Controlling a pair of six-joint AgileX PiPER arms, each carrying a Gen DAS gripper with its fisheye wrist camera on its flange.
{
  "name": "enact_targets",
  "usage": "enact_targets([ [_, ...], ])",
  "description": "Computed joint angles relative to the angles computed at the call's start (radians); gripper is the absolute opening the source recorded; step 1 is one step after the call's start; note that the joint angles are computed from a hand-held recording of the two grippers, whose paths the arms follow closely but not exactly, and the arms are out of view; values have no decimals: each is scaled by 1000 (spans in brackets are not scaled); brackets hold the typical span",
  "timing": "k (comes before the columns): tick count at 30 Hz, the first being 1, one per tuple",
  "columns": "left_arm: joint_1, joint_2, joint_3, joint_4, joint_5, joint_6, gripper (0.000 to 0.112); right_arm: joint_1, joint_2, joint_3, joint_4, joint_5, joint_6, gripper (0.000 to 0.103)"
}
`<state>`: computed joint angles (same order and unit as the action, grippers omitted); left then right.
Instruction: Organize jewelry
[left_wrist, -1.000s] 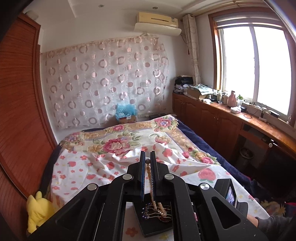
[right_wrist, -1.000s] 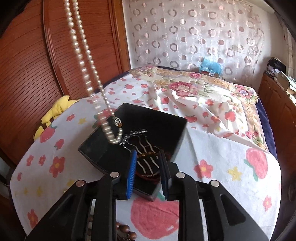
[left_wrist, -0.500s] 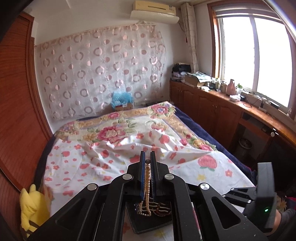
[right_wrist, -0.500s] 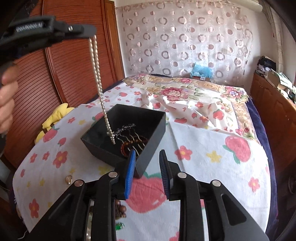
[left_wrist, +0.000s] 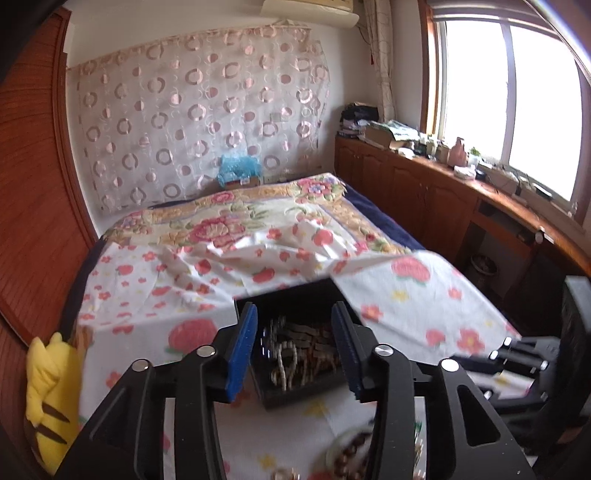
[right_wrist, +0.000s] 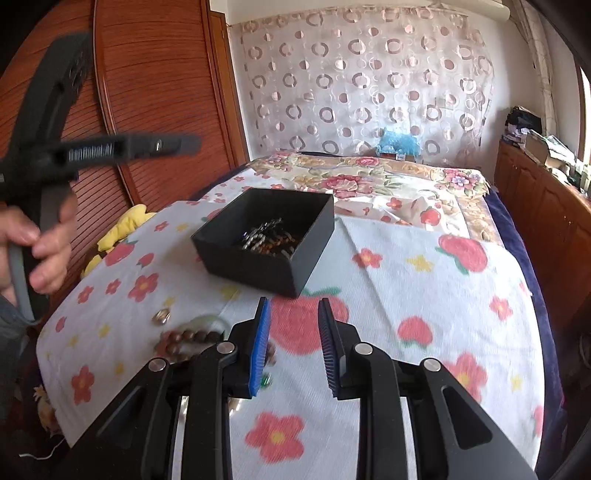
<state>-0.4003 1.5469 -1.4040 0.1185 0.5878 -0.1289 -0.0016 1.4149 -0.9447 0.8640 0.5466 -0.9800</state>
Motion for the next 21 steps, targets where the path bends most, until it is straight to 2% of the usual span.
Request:
enact_targets([
  [5, 9, -75, 140, -63, -28, 41, 52, -10, -76, 89, 16, 9, -12, 29],
  [10, 7, -151, 265, -104, -63, 62, 66, -4, -141, 157, -15, -16, 29, 29],
  [12, -7, -161, 293, -90, -67, 41, 73, -7, -154, 178, -9, -10, 36, 29],
  [17, -46, -135, 341, -109, -78, 32, 76, 16, -196, 254, -39, -46, 64, 29],
  [18, -55, -122, 345, -110, -78, 29, 76, 13, -200, 264, -36, -44, 61, 30],
  [21, -85, -80, 338, -94, -71, 7, 76, 12, -208, 285, -60, -62, 80, 46],
])
